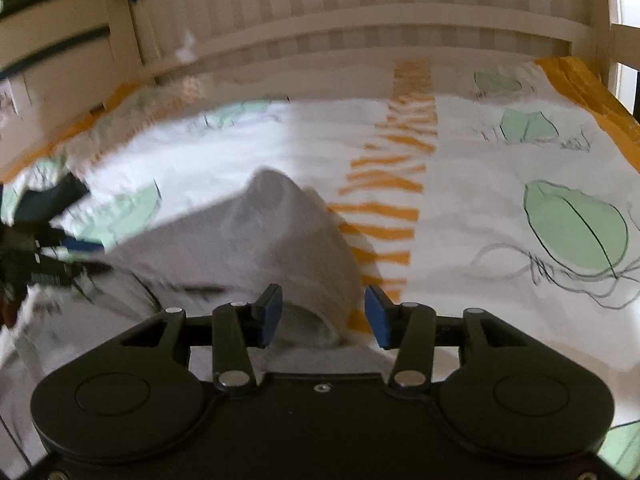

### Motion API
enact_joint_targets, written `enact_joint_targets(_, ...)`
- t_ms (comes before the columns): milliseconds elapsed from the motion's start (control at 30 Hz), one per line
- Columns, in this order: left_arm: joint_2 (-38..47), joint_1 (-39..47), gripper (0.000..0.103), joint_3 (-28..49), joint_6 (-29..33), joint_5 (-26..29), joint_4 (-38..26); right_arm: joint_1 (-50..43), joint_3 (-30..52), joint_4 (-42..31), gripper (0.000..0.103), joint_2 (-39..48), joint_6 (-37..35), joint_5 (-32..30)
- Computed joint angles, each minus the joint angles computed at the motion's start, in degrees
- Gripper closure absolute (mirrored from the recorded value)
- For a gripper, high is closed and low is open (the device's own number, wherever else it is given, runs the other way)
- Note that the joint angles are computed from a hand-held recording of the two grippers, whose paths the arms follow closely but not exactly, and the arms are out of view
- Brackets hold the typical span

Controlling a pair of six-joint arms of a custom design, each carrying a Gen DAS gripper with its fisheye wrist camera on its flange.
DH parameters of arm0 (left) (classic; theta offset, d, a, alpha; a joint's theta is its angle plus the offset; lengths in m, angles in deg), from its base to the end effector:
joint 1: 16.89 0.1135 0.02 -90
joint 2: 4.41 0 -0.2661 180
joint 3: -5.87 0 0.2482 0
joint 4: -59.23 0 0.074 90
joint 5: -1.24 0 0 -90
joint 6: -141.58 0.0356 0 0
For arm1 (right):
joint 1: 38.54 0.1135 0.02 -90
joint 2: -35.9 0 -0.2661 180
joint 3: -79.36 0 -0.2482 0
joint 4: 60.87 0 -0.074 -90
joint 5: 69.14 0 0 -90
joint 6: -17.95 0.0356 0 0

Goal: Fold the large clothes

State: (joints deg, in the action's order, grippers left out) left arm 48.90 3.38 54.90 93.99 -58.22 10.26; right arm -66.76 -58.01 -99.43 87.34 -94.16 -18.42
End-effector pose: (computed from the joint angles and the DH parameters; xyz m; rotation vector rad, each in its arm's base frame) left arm 0.1668 0.0423 0.2245 0.6539 2.2433 -0.1406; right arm 0.1589 -0.0597 0.2088 -0.1866 2.1893 0.3419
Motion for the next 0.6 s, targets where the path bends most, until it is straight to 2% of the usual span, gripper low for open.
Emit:
enact_joint_targets(67,-0.2,2.1,0.057,2.1,1.8,1.8,-2.7,2.5,0.2,1.4,0.048,-0.7,3.5,0.5)
enact_joint_targets(133,-0.6,3.5,0.057,3.9,-1.5,3.0,-3.6,6.8,0.0,4.0,0.049,-1.2,7.4,3.5)
enact_joint_targets(267,-0.9,-1.2,0.054,4.5,-19.4,1.2,1.7,14.3,-1.3,10.7,0.057,-0.5,13.9,9.7)
enact_joint_targets(367,-0.9,-10.2,0.053,1.9,-30.2,-6.2,9.0,19.0,-2.4,16.1,0.058,1.3,19.2,14.4)
enact_joint_targets(433,1.3,-15.5,0.053,0.2,-31.6,-10.8,11.7,20.9,-2.9,18.2,0.060,2.7,20.3,16.9)
enact_joint_targets(533,5.8,-20.1,0.050,-3.0,-28.7,-18.0,14.4,23.1,-3.8,17.9,0.061,5.5,18.9,22.0)
enact_joint_targets(567,6.2,-18.9,0.047,-4.3,-27.6,-17.2,15.1,23.3,-4.2,17.1,0.063,6.6,17.5,23.3)
enact_joint_targets(600,6.5,-16.2,0.041,-6.0,-27.5,-14.0,17.2,23.0,-4.7,16.4,0.068,7.5,16.2,24.0)
